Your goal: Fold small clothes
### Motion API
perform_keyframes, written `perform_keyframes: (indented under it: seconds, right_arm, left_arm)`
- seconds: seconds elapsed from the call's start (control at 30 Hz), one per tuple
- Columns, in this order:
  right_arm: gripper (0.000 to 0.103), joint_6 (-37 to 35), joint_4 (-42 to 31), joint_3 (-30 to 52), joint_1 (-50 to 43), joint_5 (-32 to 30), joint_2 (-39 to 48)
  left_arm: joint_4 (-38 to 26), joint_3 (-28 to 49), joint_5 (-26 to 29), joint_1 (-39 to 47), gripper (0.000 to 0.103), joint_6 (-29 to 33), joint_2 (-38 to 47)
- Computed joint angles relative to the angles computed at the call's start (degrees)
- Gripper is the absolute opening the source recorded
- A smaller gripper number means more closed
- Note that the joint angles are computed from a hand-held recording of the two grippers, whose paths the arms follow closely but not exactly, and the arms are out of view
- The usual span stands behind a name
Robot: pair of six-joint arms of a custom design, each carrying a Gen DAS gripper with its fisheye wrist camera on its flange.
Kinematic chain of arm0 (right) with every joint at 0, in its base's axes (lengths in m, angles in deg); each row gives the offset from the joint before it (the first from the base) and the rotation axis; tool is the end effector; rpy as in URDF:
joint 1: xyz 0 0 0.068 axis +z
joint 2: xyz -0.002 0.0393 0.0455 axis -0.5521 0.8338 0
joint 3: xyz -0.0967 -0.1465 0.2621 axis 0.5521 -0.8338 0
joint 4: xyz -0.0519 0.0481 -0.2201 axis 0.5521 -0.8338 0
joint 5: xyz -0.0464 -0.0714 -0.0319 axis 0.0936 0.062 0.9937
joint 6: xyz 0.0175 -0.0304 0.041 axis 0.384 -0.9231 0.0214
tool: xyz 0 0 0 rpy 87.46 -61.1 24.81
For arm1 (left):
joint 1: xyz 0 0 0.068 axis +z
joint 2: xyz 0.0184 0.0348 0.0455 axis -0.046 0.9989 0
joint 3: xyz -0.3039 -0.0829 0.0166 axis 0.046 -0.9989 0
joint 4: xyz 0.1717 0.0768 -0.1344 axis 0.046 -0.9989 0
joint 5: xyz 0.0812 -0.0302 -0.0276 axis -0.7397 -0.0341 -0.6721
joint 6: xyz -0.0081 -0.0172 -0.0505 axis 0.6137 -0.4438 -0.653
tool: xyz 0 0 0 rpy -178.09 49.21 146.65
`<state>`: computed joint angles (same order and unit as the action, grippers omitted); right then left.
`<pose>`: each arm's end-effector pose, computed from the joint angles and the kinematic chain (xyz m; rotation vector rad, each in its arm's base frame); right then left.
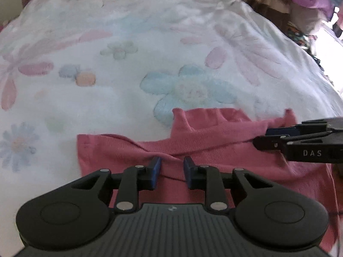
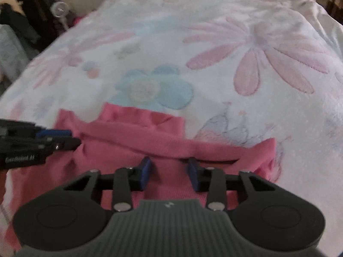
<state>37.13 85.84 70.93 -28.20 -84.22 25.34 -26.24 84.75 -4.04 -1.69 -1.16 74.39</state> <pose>0.1934 0.0212 0.1638 0.1693 2.5386 0.2526 0.1971 -0.0113 0.2178 0.6550 2.4948 -0.4026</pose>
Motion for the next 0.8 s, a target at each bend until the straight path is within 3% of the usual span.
perform_keyframes:
  seconds: [0.17, 0.23, 0.3, 0.37, 0.5, 0.67, 0.8]
  right_arm:
    - [0.031, 5.1, 11.8, -0.7, -1.8, 2.5, 4.3]
    - [0.031, 5.8, 12.4, -0.1, -2.2, 3.8, 3.5]
    - [0.031, 5.0, 11.0, 0.6, -3.5, 1.3, 2.0]
    - [0.031, 2.1, 4.9, 2.6, -5.5, -3.1, 0.1]
    - [0.032, -1.3, -5.6, 4.9, -6.1, -8.2, -2.2]
    - [0.032, 1.2, -5.7, 4.6, -1.2, -5.3, 2.3]
    - [0.032, 6.4, 8.1, 2.3, 0.5, -2.0, 7.6]
  left_arm:
    - [14.7, -3.1, -5.3, -4.1, 0.03, -14.8, -0.4]
    - [16.4, -2.9, -4.6, -3.1, 0.032, -17.5, -1.7]
    - [11.1, 0.2, 0.8, -0.1, 0.032, -13.4, -1.7]
    - [2.5, 4.3, 5.6, 2.8, 0.032, -4.4, -0.5]
    - [-5.4, 6.2, 6.1, 4.6, 0.032, 6.0, 0.6]
    - [-3.4, 2.4, 4.6, 2.9, 0.032, 6.4, 0.4]
    - [2.3, 0.1, 3.8, -0.7, 0.038, 1.7, 1.0]
